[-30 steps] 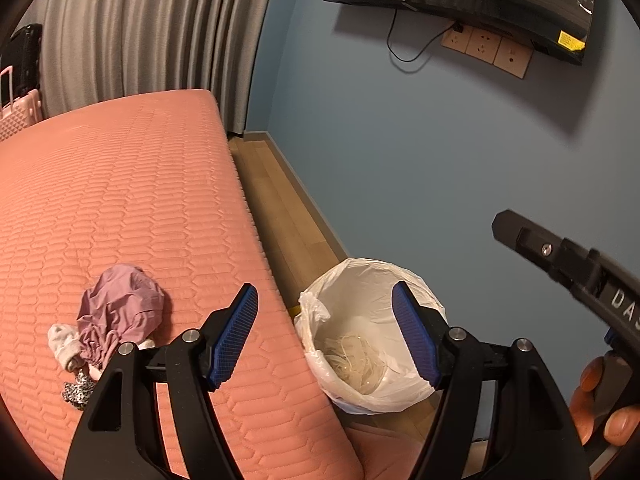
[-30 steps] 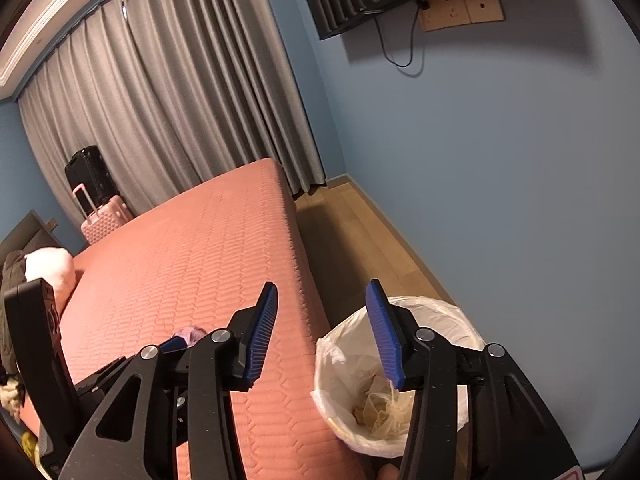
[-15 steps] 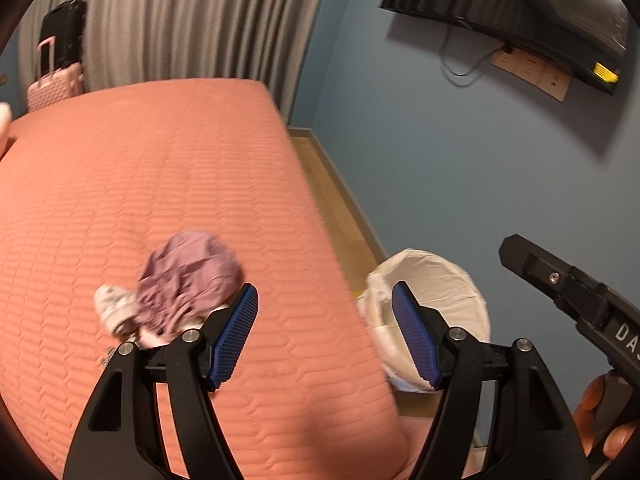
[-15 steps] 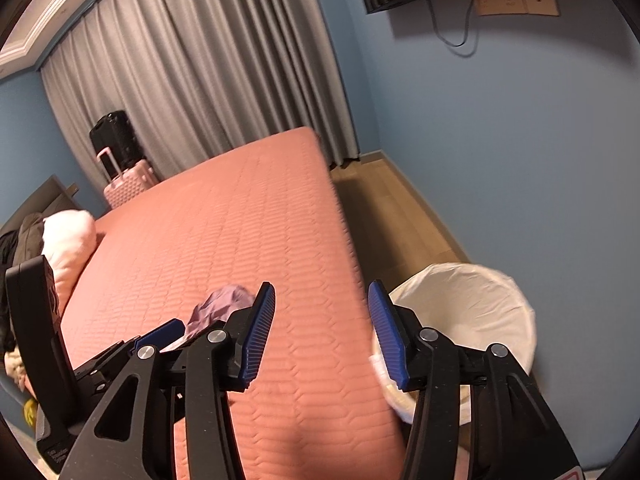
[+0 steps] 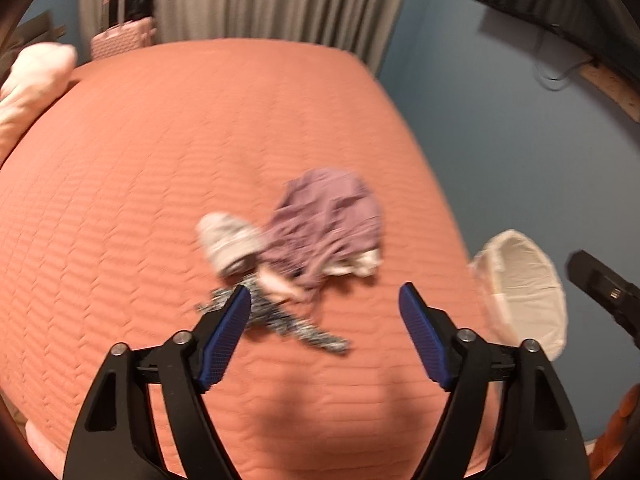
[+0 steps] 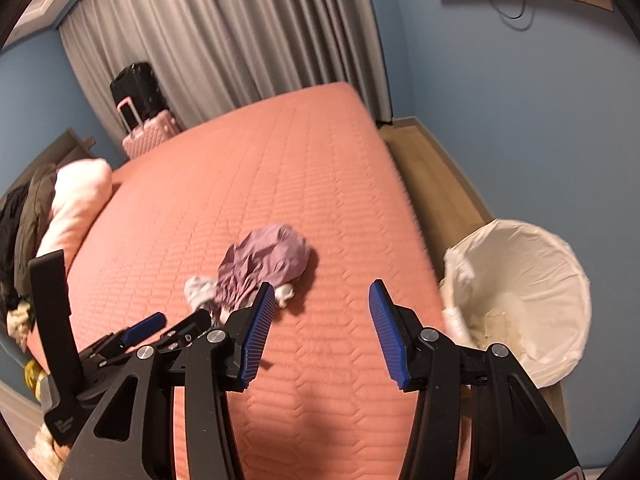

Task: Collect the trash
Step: 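Move both open grippers back over the remaining items on the bed, then grasp the leopard-print scrunchie with the left gripper while the right gripper grasps the mauve bag's cord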

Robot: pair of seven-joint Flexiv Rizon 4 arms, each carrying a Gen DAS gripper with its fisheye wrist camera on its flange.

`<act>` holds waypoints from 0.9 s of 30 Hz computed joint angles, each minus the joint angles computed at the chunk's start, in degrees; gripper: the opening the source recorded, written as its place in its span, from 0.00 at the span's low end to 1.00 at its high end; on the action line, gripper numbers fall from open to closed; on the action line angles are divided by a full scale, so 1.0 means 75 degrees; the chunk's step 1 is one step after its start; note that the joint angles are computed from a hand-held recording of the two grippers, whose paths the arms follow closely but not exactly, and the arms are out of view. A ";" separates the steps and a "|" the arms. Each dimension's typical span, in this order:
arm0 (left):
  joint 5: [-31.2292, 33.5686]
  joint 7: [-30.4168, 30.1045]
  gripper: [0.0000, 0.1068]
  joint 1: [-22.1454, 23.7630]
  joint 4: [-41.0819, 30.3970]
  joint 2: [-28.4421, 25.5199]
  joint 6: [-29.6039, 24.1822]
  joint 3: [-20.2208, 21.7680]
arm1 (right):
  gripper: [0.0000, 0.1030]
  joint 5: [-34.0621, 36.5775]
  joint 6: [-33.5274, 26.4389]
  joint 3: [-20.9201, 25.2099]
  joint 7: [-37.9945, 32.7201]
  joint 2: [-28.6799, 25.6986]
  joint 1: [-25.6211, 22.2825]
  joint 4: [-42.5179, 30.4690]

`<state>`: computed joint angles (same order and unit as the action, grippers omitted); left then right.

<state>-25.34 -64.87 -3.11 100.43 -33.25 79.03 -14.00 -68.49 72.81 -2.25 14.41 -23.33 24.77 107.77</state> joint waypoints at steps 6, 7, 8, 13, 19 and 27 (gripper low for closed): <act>0.0152 -0.0349 0.70 0.0032 -0.0183 -0.0341 -0.0442 0.0484 | 0.47 0.0620 0.0180 0.0045 -0.0366 -0.0622 0.0206 -0.0370; 0.0177 -0.0375 0.70 0.0060 -0.0236 -0.0420 -0.0511 0.0521 | 0.47 0.0712 0.0215 0.0002 -0.0422 -0.0699 0.0277 -0.0394; 0.0175 -0.0337 0.70 0.0125 -0.0177 -0.0420 -0.0510 0.0477 | 0.47 0.0847 0.0232 -0.0018 -0.0516 -0.0801 0.0342 -0.0451; 0.0088 -0.0184 0.70 0.0367 -0.0337 -0.0691 -0.0826 0.0323 | 0.47 0.1582 0.0390 -0.0157 -0.0992 -0.1190 0.0619 -0.0602; -0.0093 0.0158 0.60 0.0490 -0.0598 -0.0956 -0.1178 0.0133 | 0.47 0.2634 0.0361 -0.0239 -0.1784 -0.1610 0.0848 -0.0966; -0.0748 0.0695 0.11 0.0758 -0.0669 -0.1016 -0.1683 -0.0179 | 0.47 0.3774 0.0144 -0.0218 -0.2786 -0.2080 0.1025 -0.1579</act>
